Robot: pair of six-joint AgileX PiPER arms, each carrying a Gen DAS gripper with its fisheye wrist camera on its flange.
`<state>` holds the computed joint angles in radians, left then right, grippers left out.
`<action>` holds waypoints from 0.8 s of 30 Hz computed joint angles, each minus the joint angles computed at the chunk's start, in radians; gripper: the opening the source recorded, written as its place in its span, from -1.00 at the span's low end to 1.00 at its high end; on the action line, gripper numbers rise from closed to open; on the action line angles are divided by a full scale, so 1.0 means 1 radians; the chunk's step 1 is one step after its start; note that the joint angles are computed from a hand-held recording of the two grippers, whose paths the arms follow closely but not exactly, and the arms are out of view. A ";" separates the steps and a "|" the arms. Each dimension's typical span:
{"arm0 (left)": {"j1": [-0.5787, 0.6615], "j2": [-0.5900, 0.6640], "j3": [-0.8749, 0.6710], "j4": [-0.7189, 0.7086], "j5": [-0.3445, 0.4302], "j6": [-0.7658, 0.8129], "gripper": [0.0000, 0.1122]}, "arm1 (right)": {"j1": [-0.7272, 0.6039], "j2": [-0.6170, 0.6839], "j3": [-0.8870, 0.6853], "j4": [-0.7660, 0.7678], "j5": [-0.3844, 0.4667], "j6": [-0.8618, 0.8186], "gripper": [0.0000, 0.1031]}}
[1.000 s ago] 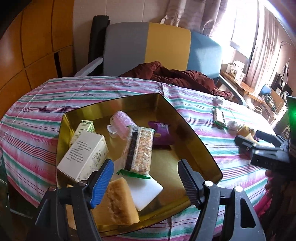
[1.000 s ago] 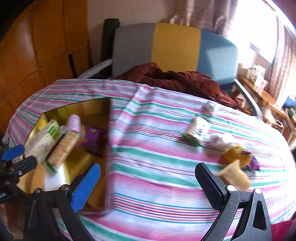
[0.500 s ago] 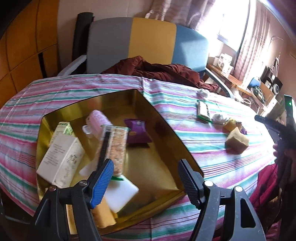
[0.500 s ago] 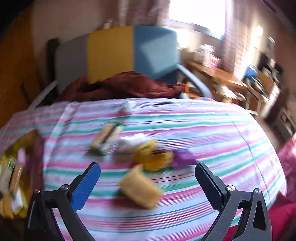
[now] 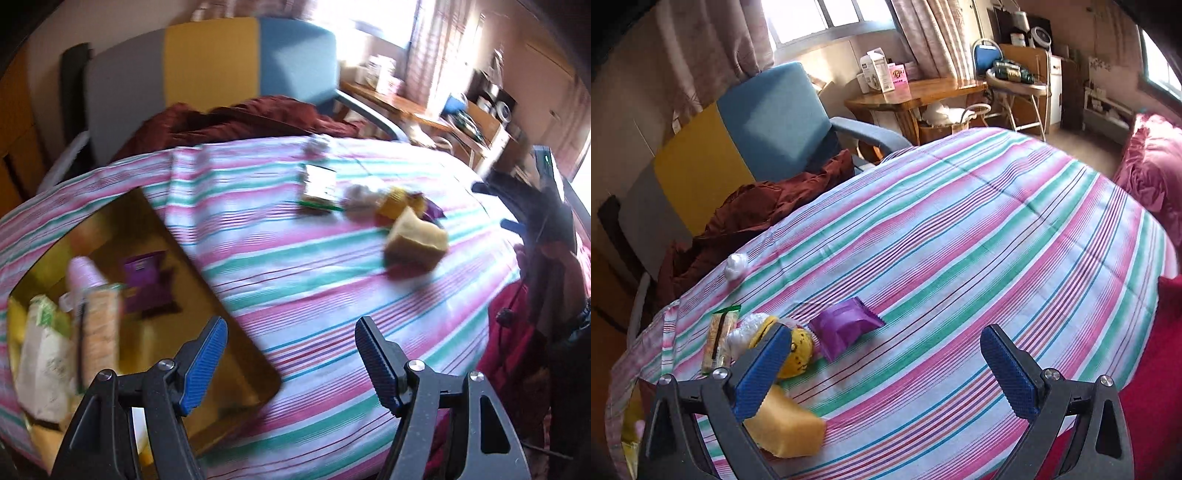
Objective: Organize objects
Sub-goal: 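Grasp a yellow sponge with the left tool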
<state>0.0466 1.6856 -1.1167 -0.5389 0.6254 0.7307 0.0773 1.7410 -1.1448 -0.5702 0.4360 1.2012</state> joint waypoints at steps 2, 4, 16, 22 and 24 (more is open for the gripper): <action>-0.045 0.024 -0.025 0.024 0.007 -0.025 0.40 | -0.004 -0.002 0.002 0.030 -0.007 -0.025 0.99; -0.091 0.051 -0.055 0.056 0.005 -0.064 0.42 | -0.004 -0.006 0.007 0.045 -0.013 -0.038 0.99; -0.328 0.300 -0.358 0.130 0.070 -0.114 0.59 | -0.044 -0.001 0.016 0.256 -0.066 -0.230 0.99; -0.392 0.426 -0.523 0.154 0.132 -0.162 0.59 | -0.078 0.006 0.021 0.402 -0.085 -0.351 0.99; -0.406 0.469 -0.575 0.166 0.151 -0.187 0.59 | -0.087 0.009 0.022 0.447 -0.088 -0.388 0.99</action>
<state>-0.3591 2.1544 -1.6916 -0.3731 0.7763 0.5434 -0.0095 1.7500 -1.1231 -0.1228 0.3479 0.8131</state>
